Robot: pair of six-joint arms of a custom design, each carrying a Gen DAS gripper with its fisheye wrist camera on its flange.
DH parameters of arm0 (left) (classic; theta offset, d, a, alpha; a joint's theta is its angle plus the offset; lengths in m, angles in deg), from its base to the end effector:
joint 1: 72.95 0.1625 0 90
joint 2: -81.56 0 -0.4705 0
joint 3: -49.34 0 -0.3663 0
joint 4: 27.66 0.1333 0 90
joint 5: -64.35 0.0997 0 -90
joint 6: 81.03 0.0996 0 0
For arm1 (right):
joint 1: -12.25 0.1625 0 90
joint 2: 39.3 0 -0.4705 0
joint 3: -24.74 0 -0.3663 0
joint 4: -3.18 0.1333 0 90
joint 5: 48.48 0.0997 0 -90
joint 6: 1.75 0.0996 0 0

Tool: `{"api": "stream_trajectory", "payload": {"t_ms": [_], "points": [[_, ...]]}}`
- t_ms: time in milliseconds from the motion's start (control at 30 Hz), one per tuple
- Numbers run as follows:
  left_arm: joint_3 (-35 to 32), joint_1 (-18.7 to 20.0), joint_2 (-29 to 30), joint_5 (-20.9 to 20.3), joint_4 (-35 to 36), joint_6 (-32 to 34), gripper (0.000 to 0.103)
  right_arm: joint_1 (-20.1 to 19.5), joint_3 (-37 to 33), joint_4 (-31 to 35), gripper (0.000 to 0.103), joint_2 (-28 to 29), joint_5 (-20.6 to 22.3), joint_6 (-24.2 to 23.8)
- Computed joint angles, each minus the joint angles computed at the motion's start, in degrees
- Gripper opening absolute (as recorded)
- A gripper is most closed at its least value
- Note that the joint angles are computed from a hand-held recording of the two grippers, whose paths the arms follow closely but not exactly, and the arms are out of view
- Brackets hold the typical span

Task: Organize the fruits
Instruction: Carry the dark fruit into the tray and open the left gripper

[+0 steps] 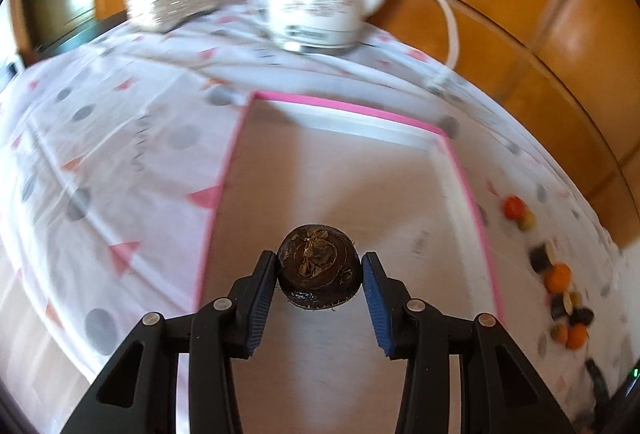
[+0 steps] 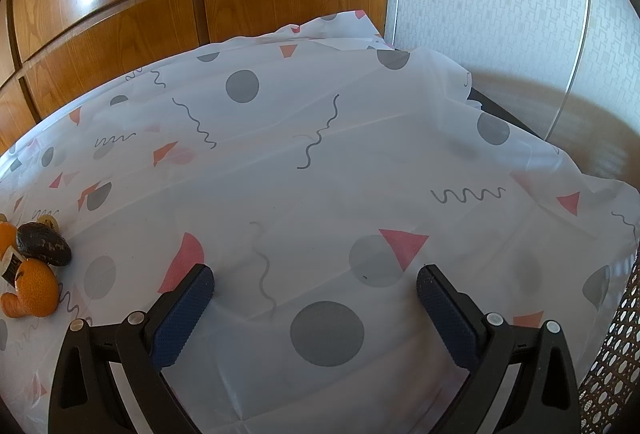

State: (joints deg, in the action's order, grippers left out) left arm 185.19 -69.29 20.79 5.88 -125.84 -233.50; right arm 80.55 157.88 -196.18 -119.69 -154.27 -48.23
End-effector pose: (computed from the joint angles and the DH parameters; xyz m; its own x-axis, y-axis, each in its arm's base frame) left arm -0.2727 -0.2032 0.0941 -0.5584 -0.7931 -0.2432 -0.1505 0.3852 -0.9105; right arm -0.0622 -0.4436 0.3653 -0.7054 0.0196 0.7086 -0.4473 0.7632 -0.4664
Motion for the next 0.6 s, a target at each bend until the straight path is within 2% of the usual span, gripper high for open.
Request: {"api": "stream_trajectory", "payload": {"t_ms": [133, 600], "points": [[0.56, 0.15, 0.0, -1.31, 0.78, -2.47, 0.044, 0.05, 0.05, -0.12, 0.103, 0.02, -0.06, 0.02], [-0.79, 2.64, 1.96, -0.9, 2.49, 0.18, 0.044, 0.24, 0.03, -0.33, 0.103, 0.04, -0.3, 0.0]]}}
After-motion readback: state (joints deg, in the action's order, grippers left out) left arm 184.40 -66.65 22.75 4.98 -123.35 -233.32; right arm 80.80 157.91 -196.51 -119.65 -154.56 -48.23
